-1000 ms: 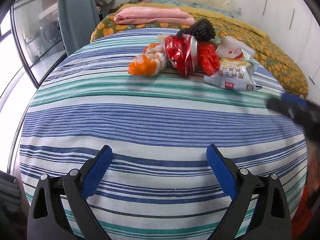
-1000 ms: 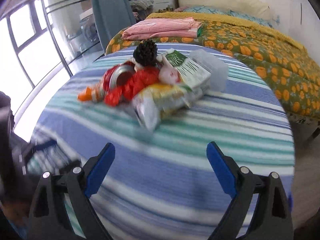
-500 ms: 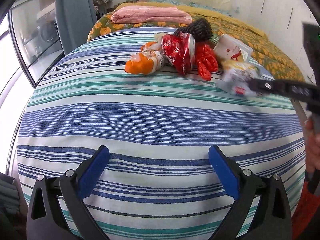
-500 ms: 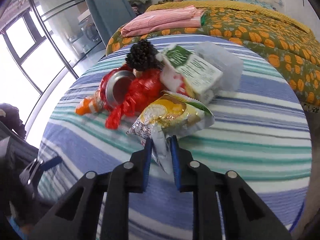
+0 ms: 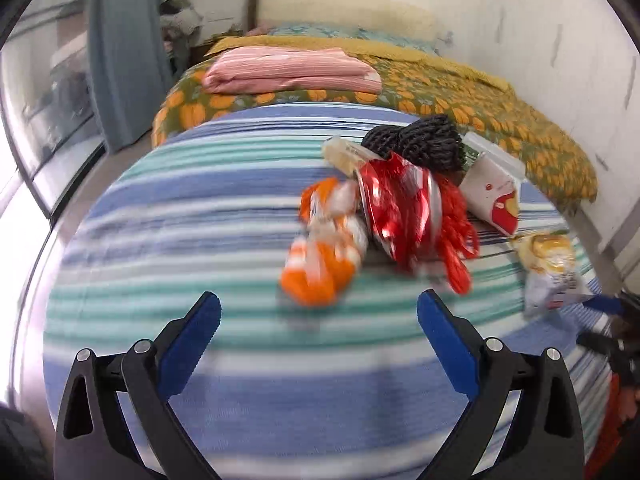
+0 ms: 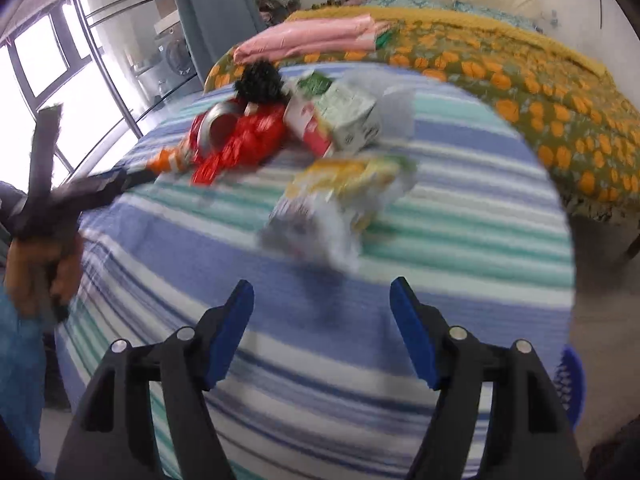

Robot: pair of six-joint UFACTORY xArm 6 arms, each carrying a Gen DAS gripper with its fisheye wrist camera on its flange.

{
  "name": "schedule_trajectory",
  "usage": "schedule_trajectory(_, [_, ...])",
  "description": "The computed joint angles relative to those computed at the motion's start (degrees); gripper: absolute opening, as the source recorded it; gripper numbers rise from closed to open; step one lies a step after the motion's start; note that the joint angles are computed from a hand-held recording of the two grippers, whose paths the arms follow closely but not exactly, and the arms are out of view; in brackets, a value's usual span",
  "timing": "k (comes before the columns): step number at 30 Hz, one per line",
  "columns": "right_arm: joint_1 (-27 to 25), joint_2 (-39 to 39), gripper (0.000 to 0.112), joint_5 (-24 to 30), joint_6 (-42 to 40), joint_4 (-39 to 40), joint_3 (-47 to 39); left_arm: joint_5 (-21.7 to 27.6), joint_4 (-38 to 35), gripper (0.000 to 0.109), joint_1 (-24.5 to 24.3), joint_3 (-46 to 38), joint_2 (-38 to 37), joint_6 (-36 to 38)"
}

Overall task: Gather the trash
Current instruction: 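Grasp the orange-white bag with the left tool while the right tool grasps the snack packet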

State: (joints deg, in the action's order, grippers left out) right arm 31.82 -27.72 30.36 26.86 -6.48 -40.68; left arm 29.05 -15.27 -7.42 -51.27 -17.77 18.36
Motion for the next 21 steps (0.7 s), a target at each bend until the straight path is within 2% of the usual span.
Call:
schedule_trajectory(2, [0.93, 0.66, 0.069, 0.05, 0.61, -0.40, 0.29, 0.30, 2.63, 0.088, -0.62, -2.21, 2.58, 1.24])
schedule_trajectory(4, [1.93, 1.01, 0.070, -0.36, 3.50, -4.61, 0.60, -0.22, 5.25, 0.086, -1.07, -3.58, 4.34, 1.43])
schedule_trajectory(12, [3.38, 2.66, 0.078, -0.31, 9.10, -13.36, -0.02, -2.85, 4.17, 0.080, -1.75, -3.79, 6.27, 4.29])
schedule_trajectory(15, [4.00, 3.39, 0.081, 0.35, 11.44, -16.64, -0.69, -1.96, 2.47, 0.069, -1.79, -4.33, 6.64, 6.46])
schedule_trajectory(17, [3.65, 3.34, 0.081, -0.14, 10.73, -15.64, -0.49, -1.53, 3.68, 0.046, -1.83, -4.30, 6.60, 5.94])
schedule_trajectory(21, [3.67, 3.62, 0.082, -0.06, 10.64, -15.79, -0.78, 0.16, 4.68, 0.045, -0.90, -2.88, 4.14, 2.90])
